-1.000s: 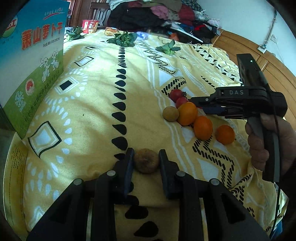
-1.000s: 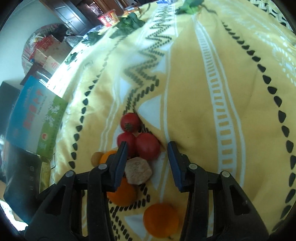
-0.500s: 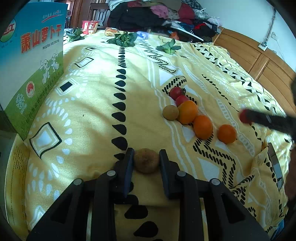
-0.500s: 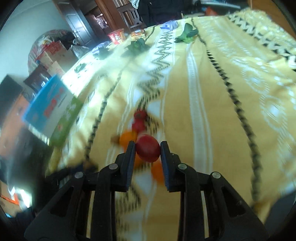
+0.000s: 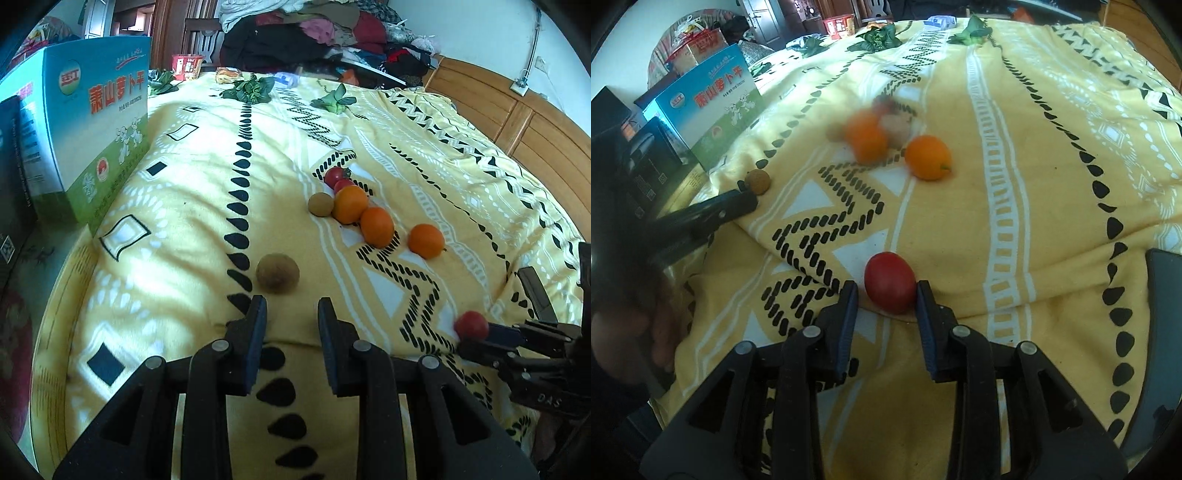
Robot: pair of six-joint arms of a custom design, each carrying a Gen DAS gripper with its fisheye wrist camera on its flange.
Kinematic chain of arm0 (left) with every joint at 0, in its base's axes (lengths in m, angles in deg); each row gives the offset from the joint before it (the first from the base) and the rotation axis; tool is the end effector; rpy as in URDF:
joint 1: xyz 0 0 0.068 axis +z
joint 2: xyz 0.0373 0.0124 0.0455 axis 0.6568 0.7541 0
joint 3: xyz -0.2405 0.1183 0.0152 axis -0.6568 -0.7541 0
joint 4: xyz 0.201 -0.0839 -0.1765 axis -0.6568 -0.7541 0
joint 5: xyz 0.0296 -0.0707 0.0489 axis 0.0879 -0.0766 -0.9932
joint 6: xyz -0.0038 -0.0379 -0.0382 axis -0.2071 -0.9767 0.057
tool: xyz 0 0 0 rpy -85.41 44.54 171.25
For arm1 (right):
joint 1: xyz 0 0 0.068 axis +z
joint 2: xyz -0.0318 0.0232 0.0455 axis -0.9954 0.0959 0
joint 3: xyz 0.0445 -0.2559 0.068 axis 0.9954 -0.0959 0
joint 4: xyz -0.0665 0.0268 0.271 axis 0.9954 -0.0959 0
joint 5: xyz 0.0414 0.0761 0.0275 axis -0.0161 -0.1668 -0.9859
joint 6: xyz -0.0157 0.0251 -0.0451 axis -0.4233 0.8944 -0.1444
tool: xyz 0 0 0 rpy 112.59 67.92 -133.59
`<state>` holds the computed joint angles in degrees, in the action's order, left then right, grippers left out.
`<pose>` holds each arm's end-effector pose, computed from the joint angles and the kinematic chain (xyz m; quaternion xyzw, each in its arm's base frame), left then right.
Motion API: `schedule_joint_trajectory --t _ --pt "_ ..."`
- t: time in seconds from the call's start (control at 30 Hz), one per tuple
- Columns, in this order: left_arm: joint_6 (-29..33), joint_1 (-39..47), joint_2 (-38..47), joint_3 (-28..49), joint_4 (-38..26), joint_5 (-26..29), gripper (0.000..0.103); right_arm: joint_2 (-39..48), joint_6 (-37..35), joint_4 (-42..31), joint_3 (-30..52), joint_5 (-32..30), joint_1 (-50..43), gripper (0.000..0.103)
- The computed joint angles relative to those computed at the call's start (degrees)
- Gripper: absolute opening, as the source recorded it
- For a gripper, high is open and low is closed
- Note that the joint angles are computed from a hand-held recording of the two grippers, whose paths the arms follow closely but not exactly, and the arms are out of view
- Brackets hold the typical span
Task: Organize fruits
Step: 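Carry the brown fruit and the red tomato over the steel bowl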
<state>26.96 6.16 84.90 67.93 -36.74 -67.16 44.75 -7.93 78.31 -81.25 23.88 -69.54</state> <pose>0.1933 -0.1300 0.0638 0.0657 0.9269 -0.1353 0.3438 0.1500 0.0442 0.0703 -0.0770 0.9551 0.1092 0.2645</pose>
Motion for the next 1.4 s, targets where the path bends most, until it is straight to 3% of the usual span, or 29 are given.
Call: schedule_joint_trajectory --t 0.07,0.17,0.43,0.47,0.5,0.6,0.73,0.97,1.13,1.4 --pt "0.1 0.4 -0.7 0.6 -1.2 -0.1 0.032 -1.2 0.1 -0.4 -0.5 -0.1 0.1 0.033" --pt "0.1 0.6 -0.1 1.3 0.2 -1.3 0.049 -1.9 0.3 -0.5 -0.9 -1.4 -0.7 0.036" --pt "0.4 3.0 7.0 7.7 -0.9 0.1 0.05 -0.5 0.9 1.9 -1.2 -1.2 -0.6 0.035" --pt "0.7 3.0 8.0 8.5 -1.5 0.6 0.049 -0.3 0.9 2.0 -1.2 -0.7 -0.1 0.035" --pt "0.9 3.0 8.9 9.1 -1.8 0.7 0.041 -0.4 1.1 2.1 -1.3 -0.1 0.3 0.035" --pt "0.5 2.8 9.3 8.8 -1.8 0.1 0.027 -0.8 1.4 2.2 -1.5 1.0 0.9 0.033" --pt "0.7 2.2 7.5 8.1 -2.9 -0.4 0.027 -3.1 2.9 0.6 -1.9 3.2 2.5 0.027" --pt "-1.2 -0.7 -4.3 2.6 -7.8 -2.2 0.027 -16.0 5.9 -10.0 -2.8 5.5 4.9 0.027" --pt "-3.4 -4.2 -16.3 -0.4 -16.1 -4.8 0.027 -23.2 7.5 -16.9 -2.3 7.4 6.5 0.027" --pt "-7.2 -9.0 -32.8 -2.1 -30.7 -8.9 0.027 -27.4 13.2 -24.0 1.2 13.8 15.2 0.027"
